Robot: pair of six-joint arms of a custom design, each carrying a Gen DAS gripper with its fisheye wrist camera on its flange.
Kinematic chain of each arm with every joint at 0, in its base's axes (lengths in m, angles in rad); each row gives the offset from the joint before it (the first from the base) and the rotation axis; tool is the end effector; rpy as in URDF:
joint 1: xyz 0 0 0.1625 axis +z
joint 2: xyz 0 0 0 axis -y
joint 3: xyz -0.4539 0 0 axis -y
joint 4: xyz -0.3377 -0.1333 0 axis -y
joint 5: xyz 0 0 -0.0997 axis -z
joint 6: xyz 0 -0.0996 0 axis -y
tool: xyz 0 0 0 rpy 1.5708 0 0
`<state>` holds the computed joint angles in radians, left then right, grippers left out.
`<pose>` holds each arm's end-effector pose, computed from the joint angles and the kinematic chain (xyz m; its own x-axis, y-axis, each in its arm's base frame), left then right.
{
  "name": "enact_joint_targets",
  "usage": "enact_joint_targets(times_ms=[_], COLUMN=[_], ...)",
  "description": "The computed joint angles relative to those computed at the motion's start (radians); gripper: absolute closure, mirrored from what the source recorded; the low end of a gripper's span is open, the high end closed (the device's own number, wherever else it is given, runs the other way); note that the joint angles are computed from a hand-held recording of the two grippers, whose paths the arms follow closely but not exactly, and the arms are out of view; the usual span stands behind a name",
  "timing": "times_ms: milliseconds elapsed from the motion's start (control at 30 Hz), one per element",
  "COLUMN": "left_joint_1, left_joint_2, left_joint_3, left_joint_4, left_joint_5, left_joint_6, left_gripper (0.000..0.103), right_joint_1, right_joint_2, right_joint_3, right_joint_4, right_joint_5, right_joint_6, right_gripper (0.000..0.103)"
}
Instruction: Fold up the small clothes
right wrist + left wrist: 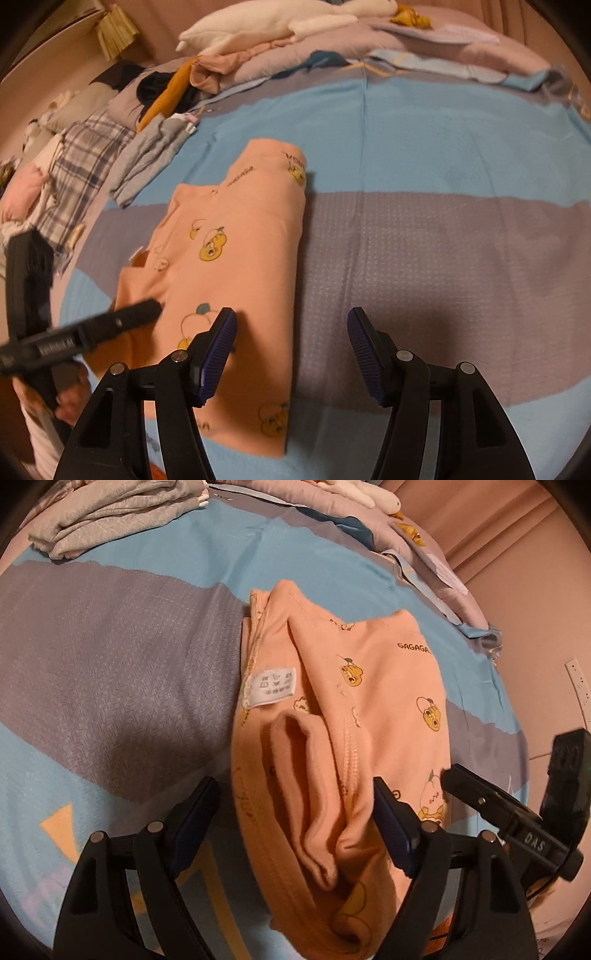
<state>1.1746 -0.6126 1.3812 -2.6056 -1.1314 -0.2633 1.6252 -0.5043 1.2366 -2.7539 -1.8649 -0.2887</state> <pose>-0.1212 -0.7450 0.1280 -0.9447 0.0059 -0.3278 0.1309 0.9234 -0.3608 0.1467 -0.7730 0.1137 -0.9087 -0.1849 0.3742 -0.3210 0.8827 -0.3434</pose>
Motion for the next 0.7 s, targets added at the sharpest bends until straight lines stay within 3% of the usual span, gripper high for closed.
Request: enact_joint_targets(times_ms=[233, 367, 533, 600, 700], left_joint_1=[-0.004, 0.008, 0.011, 0.007, -0.008], left_joint_2=[-0.002, 0.007, 0.019, 0.02, 0.015], left_joint_3=[0.018, 0.002, -0.016, -0.015, 0.005], left_joint_4=[-0.017, -0.018, -0.022, -0.029, -0.061], left_joint_5=[0.007, -0.052, -0.07, -0.062, -0.035], left_joint_6=[0.034, 0.036, 0.022, 0.022, 0.018], left_gripper=[0.025, 0.044, 0.058, 0.068, 0.075], right_joint_1=[0.004, 0.001, -0.006, -0.007, -0.007], right_joint_2=[0.009, 0.022, 0.04, 0.044, 0.041], right_joint_3=[-0.005, -0.031, -0.063, -0.068, -0.06], right_joint_4=[0.015, 0.048, 0.089, 0.095, 0.085], right_joint_5=[0.006, 0.024, 0.053, 0.065, 0.075], right_joint_6=[-0.008, -0.009, -0.016, -0.021, -0.036], right_gripper=[0.041, 0.041, 0.042, 0.051, 0.068])
